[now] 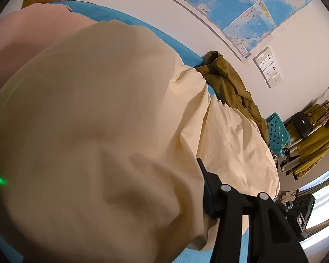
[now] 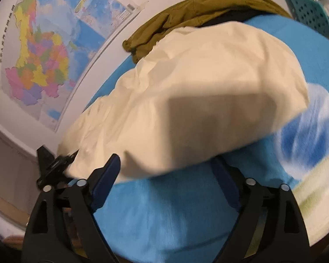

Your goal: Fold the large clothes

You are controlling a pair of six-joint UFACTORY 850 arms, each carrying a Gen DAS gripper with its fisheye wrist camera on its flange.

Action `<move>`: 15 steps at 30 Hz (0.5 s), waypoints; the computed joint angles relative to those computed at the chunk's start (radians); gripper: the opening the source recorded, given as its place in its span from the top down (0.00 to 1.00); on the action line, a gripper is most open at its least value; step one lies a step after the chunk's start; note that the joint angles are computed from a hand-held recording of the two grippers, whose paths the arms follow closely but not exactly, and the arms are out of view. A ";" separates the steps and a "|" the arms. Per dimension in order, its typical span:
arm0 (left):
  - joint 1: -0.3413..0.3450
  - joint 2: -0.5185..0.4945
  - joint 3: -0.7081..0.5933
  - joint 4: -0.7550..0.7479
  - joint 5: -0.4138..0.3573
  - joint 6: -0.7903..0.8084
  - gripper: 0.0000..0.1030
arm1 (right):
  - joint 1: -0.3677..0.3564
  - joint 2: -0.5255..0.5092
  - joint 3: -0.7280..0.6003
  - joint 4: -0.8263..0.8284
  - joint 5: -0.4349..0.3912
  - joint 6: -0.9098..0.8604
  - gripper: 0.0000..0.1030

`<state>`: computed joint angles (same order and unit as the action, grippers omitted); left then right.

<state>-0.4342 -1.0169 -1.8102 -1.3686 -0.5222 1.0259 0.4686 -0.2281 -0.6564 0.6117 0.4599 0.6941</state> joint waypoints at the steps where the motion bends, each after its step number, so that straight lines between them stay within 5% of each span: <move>1: -0.004 -0.005 -0.007 -0.001 0.002 -0.002 0.51 | 0.004 -0.015 -0.020 0.072 0.001 -0.063 0.16; 4: 0.001 -0.008 -0.009 -0.002 -0.006 0.011 0.51 | -0.003 -0.048 -0.042 0.078 0.047 -0.044 0.16; 8: 0.000 -0.002 -0.002 0.002 0.002 0.025 0.51 | -0.007 -0.051 0.000 -0.054 0.252 0.119 0.19; 12: -0.011 0.002 -0.005 0.034 0.037 0.018 0.47 | -0.052 -0.083 -0.043 -0.111 0.129 0.124 0.20; 15: -0.024 0.004 -0.010 0.072 0.087 0.007 0.43 | -0.074 -0.107 -0.053 -0.159 0.160 0.169 0.20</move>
<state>-0.4579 -1.0133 -1.8202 -1.2964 -0.4349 1.0334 0.3944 -0.3347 -0.7090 0.4525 0.6198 0.8634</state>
